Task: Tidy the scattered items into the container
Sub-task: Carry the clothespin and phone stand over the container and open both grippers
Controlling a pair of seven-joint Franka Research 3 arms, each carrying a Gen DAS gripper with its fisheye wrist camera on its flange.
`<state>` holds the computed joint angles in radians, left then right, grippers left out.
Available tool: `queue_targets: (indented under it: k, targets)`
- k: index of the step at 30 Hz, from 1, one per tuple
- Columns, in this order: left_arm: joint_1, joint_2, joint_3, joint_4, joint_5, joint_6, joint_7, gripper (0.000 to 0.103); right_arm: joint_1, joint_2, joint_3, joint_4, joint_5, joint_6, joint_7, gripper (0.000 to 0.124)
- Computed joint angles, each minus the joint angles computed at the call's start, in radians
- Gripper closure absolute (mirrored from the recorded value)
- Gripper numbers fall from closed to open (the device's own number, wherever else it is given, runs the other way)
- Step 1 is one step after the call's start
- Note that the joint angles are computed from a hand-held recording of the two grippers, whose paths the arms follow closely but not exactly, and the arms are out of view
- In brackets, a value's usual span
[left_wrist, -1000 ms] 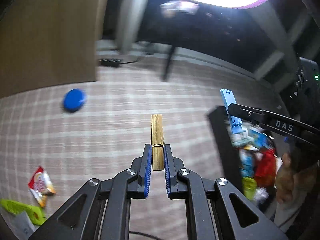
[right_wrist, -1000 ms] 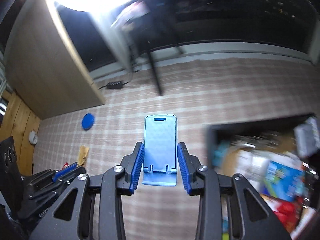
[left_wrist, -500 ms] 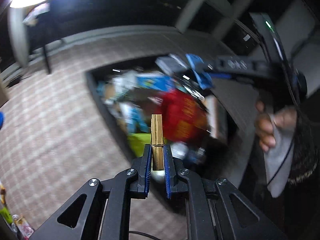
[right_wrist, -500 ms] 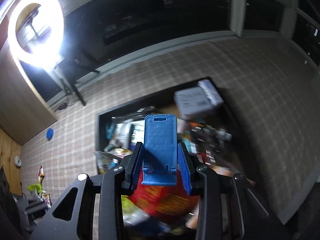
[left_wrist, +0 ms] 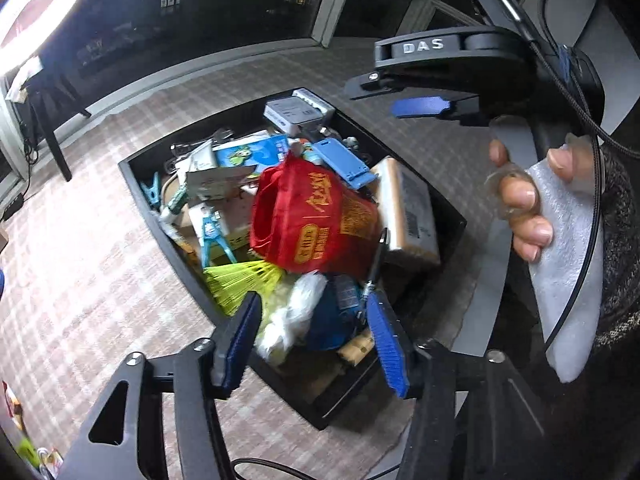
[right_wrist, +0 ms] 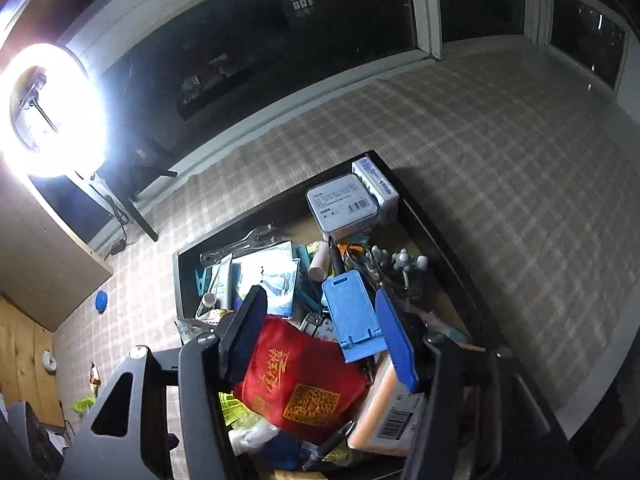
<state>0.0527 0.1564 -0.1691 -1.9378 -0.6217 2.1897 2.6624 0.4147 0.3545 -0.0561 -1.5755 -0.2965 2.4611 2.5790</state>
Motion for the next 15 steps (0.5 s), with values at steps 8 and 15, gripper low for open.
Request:
queue_targets:
  k: [8,15]
  targets:
    - [0.039,0.045,0.015,0.058,0.012,0.002,-0.067,0.057,0.021,0.062,0.019,0.091,0.019,-0.02,-0.082,0.068]
    - [0.101,0.078,0.034,0.103,0.029,0.032,-0.099,0.057,0.052,0.197,0.044,0.282,0.097,-0.077,-0.214,0.068]
